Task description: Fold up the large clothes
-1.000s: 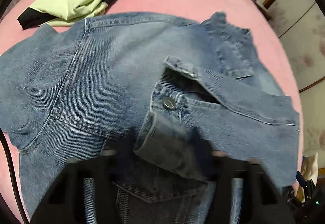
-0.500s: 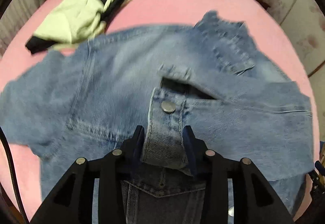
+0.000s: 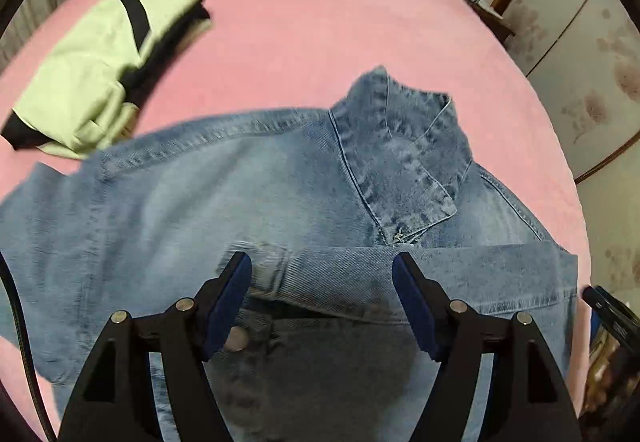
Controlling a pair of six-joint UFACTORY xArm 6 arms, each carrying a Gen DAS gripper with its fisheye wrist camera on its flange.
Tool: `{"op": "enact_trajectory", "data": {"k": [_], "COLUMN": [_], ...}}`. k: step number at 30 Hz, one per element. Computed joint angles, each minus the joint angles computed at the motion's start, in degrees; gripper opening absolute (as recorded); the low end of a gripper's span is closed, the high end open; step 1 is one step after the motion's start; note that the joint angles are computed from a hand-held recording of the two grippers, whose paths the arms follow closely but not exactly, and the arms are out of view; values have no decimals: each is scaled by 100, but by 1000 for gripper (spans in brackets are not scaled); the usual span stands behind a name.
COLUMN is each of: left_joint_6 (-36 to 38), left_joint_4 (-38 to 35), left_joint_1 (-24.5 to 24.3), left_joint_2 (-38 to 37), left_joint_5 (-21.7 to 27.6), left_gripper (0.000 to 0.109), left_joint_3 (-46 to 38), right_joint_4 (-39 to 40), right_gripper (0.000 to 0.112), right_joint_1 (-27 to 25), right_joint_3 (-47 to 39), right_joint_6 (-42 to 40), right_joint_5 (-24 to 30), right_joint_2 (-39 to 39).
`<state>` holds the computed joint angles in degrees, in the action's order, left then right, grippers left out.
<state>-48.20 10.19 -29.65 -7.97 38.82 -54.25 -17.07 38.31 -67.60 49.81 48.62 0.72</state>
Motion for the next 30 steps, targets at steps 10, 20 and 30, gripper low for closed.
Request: {"op": "enact_trajectory", "data": {"k": [10, 20, 30], "left_joint_6": [-202, -513, -803], "left_joint_4": [1324, 1606, 1555], "left_joint_1": [-406, -338, -753], "left_joint_2": [784, 720, 308], "left_joint_5": [1071, 886, 1211], "left_gripper": [72, 73, 81], "left_joint_3": [-549, -286, -494], "right_joint_4": [724, -543, 137], "right_gripper": [5, 0, 7], "right_joint_1": [-396, -337, 414], "right_joint_3": [-254, -14, -179], "right_joint_6": [-661, 376, 385], "right_joint_5": [-371, 510, -261], "right_joint_2": [681, 410, 162]}}
